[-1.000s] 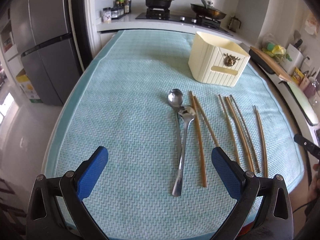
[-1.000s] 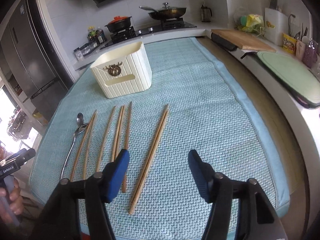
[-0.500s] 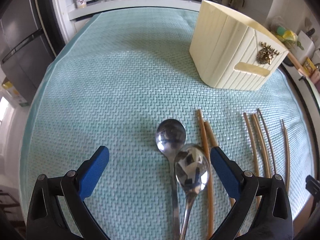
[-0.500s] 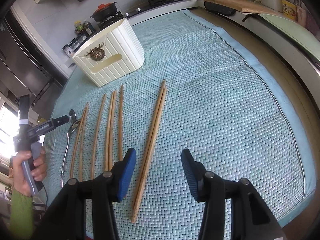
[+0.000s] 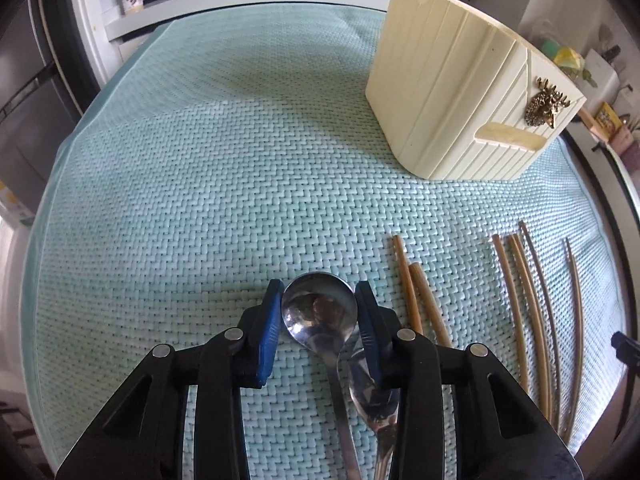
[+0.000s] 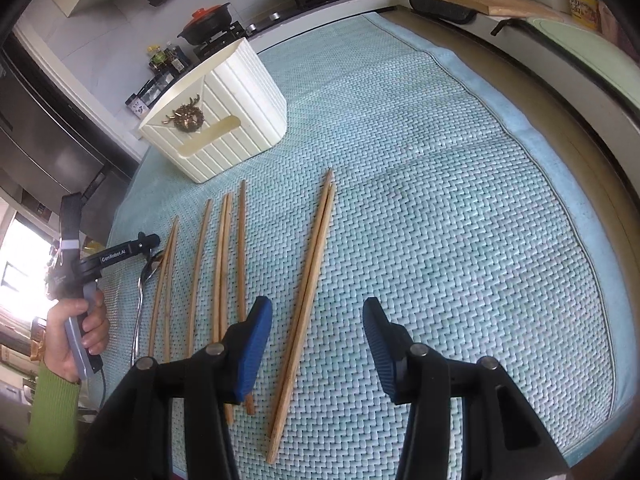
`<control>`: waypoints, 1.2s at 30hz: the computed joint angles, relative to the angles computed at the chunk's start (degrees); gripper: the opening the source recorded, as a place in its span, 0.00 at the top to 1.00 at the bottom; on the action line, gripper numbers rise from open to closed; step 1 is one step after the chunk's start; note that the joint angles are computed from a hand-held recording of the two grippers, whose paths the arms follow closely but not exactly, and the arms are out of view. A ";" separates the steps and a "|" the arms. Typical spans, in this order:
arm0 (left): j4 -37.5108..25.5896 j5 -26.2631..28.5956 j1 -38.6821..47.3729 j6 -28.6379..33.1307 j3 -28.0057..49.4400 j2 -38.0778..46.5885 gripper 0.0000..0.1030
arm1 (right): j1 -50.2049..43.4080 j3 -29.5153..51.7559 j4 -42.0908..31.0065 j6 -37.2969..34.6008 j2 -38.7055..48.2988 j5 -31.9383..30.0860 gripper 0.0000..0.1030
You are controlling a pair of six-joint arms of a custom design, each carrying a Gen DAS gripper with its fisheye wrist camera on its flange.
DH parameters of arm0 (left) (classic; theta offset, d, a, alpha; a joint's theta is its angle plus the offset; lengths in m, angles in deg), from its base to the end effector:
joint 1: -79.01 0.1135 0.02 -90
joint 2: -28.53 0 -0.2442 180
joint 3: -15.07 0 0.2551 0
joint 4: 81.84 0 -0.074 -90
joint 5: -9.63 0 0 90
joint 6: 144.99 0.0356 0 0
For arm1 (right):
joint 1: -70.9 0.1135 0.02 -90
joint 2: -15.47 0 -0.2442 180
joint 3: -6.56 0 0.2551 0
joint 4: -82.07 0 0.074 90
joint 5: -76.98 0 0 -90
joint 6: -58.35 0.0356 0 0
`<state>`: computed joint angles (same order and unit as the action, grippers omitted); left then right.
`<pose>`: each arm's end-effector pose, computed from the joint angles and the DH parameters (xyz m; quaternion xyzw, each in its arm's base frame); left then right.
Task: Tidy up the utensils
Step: 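Grasp the larger steel spoon with the left tool while the right tool approaches the chopsticks, then grasp one wooden chopstick with the right tool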
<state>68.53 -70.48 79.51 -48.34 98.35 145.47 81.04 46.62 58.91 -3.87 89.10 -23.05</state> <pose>0.3920 -0.0027 0.0924 0.0719 0.9669 -0.0694 0.2349 0.2190 0.0455 0.1156 0.1216 0.9470 0.1719 0.2425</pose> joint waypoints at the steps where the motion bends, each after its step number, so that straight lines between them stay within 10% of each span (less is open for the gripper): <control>1: 0.32 -0.08 0.28 0.29 -0.54 -0.46 0.65 | -1.94 1.69 0.81 -0.75 3.35 -2.07 0.53; 7: 2.96 -0.12 1.65 1.44 -6.52 -4.97 0.65 | -7.64 16.57 0.29 -2.36 23.78 -9.07 0.78; 12: 4.51 0.08 3.14 3.45 -10.16 -7.68 0.64 | -3.44 27.62 -6.23 -4.53 32.47 -2.76 0.92; 36: 4.09 2.07 7.96 6.72 -13.84 -11.09 0.64 | -6.16 27.99 -15.67 -9.81 27.21 -1.45 0.94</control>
<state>72.61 -68.41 87.47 -41.62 84.52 134.38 74.89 74.62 43.24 -13.68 116.31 -24.50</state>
